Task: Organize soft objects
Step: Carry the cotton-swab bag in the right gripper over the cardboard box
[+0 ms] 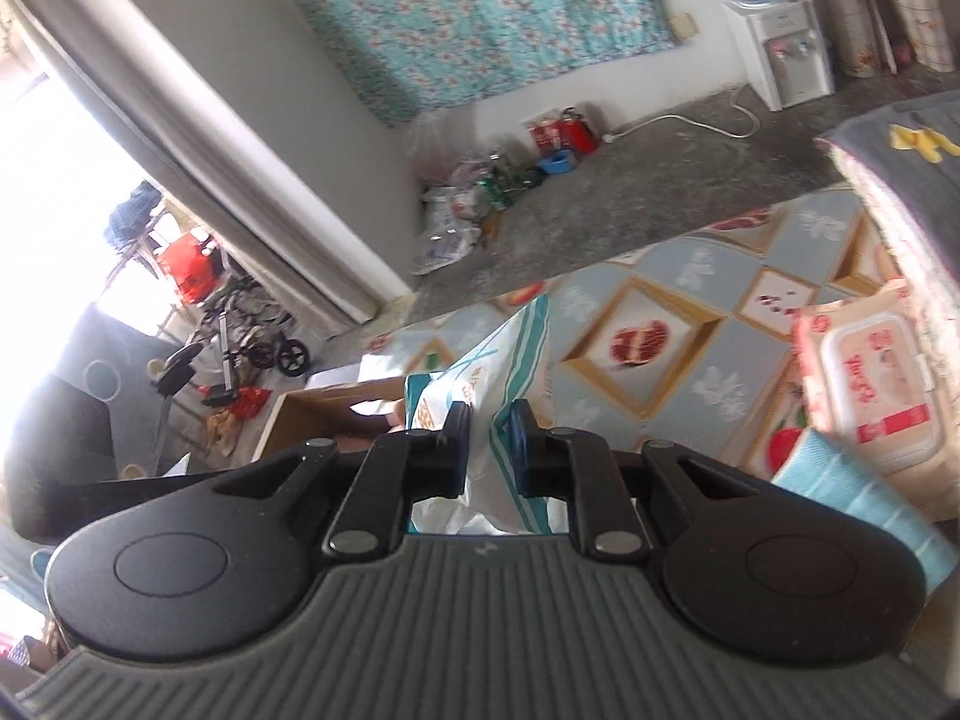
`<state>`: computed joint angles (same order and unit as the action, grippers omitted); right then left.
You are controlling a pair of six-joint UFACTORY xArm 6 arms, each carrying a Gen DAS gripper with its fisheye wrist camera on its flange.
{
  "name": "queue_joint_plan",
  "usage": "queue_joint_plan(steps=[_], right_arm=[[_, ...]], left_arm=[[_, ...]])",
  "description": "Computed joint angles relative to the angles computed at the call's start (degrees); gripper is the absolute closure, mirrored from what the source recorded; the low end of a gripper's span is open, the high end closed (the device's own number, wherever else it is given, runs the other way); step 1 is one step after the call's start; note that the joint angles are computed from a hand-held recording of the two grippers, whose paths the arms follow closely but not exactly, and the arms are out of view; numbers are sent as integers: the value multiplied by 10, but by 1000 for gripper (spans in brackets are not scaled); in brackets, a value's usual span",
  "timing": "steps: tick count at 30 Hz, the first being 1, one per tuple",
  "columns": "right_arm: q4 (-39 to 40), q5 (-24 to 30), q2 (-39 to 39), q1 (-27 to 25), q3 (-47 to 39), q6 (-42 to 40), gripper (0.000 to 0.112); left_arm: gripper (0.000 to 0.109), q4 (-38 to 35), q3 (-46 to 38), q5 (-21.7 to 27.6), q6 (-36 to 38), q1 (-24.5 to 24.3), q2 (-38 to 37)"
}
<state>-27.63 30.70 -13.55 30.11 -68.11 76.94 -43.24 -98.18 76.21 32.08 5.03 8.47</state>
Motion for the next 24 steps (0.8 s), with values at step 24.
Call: queue_joint_plan(steps=[24], right_arm=[[96, -38, 184, 123, -207, -11, 100]], left_arm=[[63, -114, 77, 85, 44, 240, -40]])
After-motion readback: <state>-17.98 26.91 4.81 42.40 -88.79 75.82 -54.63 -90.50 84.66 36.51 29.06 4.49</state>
